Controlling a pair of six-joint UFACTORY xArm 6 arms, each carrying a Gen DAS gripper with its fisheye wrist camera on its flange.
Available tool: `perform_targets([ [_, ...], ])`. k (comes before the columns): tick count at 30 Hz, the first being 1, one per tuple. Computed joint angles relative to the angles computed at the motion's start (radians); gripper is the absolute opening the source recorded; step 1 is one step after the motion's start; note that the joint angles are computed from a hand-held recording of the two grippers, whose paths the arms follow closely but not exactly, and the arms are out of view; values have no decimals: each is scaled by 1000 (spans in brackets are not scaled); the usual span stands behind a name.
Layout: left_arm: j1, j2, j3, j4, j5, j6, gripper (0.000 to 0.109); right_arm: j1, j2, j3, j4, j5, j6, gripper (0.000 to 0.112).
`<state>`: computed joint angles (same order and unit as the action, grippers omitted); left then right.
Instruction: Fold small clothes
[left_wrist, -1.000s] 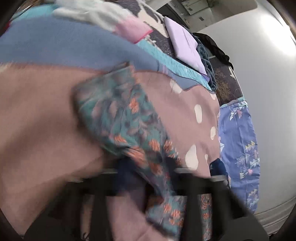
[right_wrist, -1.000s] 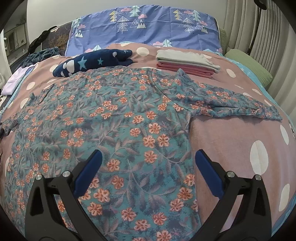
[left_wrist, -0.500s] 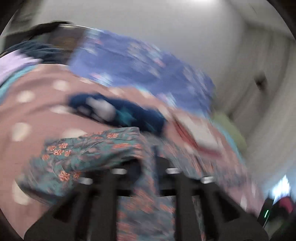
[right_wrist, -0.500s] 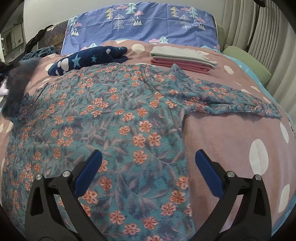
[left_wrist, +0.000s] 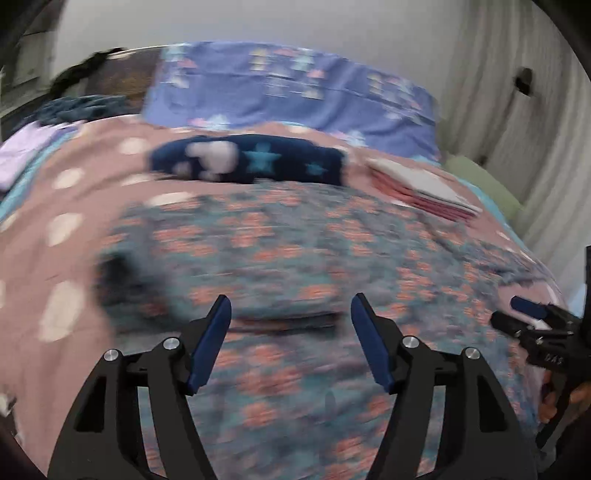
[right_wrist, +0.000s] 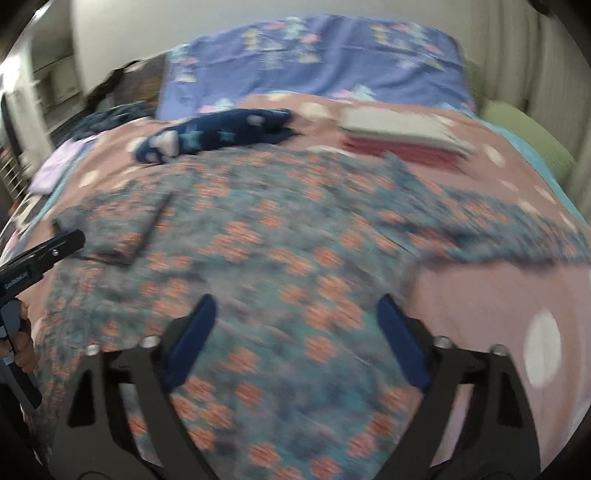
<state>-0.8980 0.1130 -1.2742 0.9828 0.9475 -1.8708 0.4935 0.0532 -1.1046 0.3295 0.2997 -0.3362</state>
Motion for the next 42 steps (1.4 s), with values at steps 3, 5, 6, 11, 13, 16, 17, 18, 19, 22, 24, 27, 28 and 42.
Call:
perform_targets([
  [3, -16, -46, 54, -38, 113, -56, 68, 78, 44, -61, 103, -37, -165, 79],
  [5, -32, -33, 39, -50, 253, -61, 68, 128, 74, -112, 199, -8, -308, 78],
  [6, -34, -15, 17, -54, 316, -54, 68, 156, 92, -145, 235, 26, -388, 72],
  [11, -9, 29, -38, -107, 442, 13, 65, 278, 195, -245, 157, 44, -505, 39],
  [13, 1, 12, -2, -106, 391, -14, 65, 287, 241, -302, 156, 107, -487, 39],
  [16, 9, -26, 52, -95, 348, -73, 65, 292, 299, -359, 86, 126, -395, 39],
  [17, 9, -45, 77, -89, 338, -101, 65, 294, 315, -375, 69, 127, -375, 39],
  [18, 9, -69, 107, -77, 319, -139, 65, 296, 341, -404, 35, 124, -338, 39],
  [19, 12, -80, 125, -70, 304, -161, 65, 294, 349, -412, 26, 121, -326, 39],
  [22, 15, -95, 151, -61, 279, -204, 65, 292, 383, -450, -22, 124, -272, 32],
  [24, 11, -95, 152, -52, 279, -213, 65, 278, 386, -467, 18, 172, -282, 20],
  [27, -8, -103, 155, -29, 297, -233, 65, 262, 369, -469, 132, 209, -330, 20],
  [28, -14, -111, 160, -23, 297, -234, 65, 260, 354, -456, 167, 209, -359, 22],
  [42, 51, -181, 273, -191, 175, -172, 66, 284, 401, -479, 61, 173, -294, 5],
])
